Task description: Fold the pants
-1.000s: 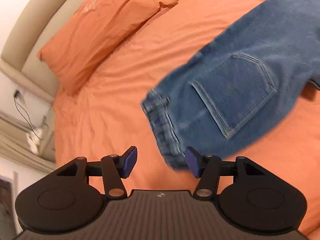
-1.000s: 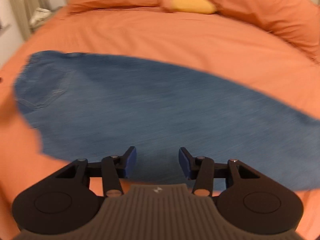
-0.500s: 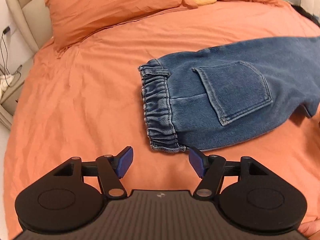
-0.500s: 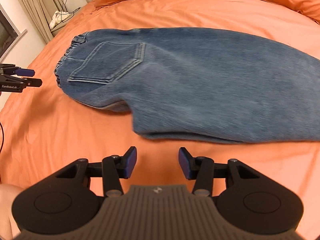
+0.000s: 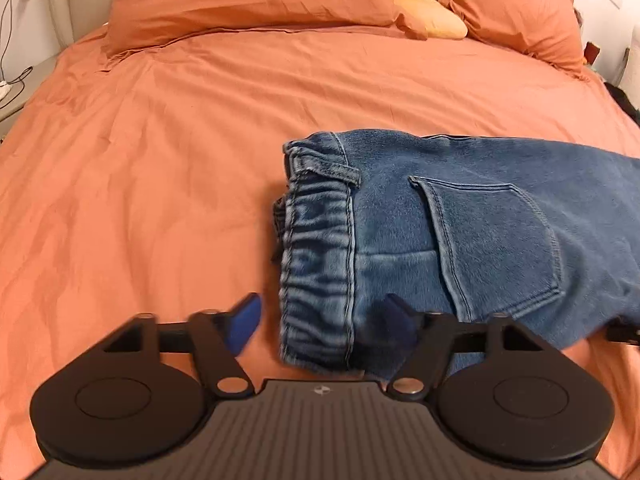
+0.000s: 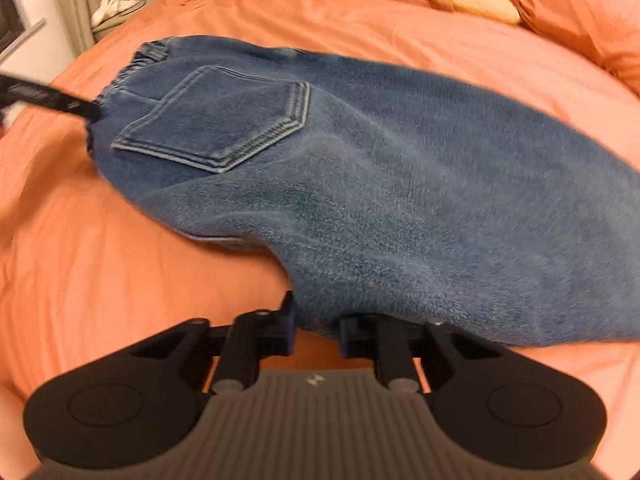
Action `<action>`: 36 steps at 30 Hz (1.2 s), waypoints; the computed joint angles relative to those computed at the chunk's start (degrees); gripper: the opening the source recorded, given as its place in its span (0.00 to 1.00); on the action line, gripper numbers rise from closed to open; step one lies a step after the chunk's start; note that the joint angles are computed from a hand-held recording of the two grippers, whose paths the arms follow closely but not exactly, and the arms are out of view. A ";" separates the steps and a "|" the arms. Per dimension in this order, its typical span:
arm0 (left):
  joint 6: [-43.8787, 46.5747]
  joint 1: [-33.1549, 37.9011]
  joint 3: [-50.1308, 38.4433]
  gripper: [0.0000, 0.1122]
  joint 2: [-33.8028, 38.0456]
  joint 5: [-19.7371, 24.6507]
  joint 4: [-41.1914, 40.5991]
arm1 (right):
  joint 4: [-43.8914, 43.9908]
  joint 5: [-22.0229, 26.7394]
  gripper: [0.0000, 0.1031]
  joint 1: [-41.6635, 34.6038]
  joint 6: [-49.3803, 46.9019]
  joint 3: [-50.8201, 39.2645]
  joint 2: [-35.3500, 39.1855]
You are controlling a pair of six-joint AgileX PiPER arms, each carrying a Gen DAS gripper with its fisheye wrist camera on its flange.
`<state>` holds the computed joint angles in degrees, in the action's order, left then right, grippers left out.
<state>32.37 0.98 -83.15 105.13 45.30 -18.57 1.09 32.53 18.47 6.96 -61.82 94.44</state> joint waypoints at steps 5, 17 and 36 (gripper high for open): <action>-7.54 -4.15 -5.41 0.42 4.03 3.14 9.92 | 1.68 6.75 0.10 -0.27 -10.23 -1.97 -1.72; -24.13 -13.79 -12.65 0.44 10.82 11.34 31.97 | 0.83 6.13 0.10 -0.32 -11.30 -2.81 4.67; -30.14 -27.02 -5.03 0.60 -7.32 16.45 43.99 | 17.82 8.25 0.43 -24.76 -26.71 7.76 -11.08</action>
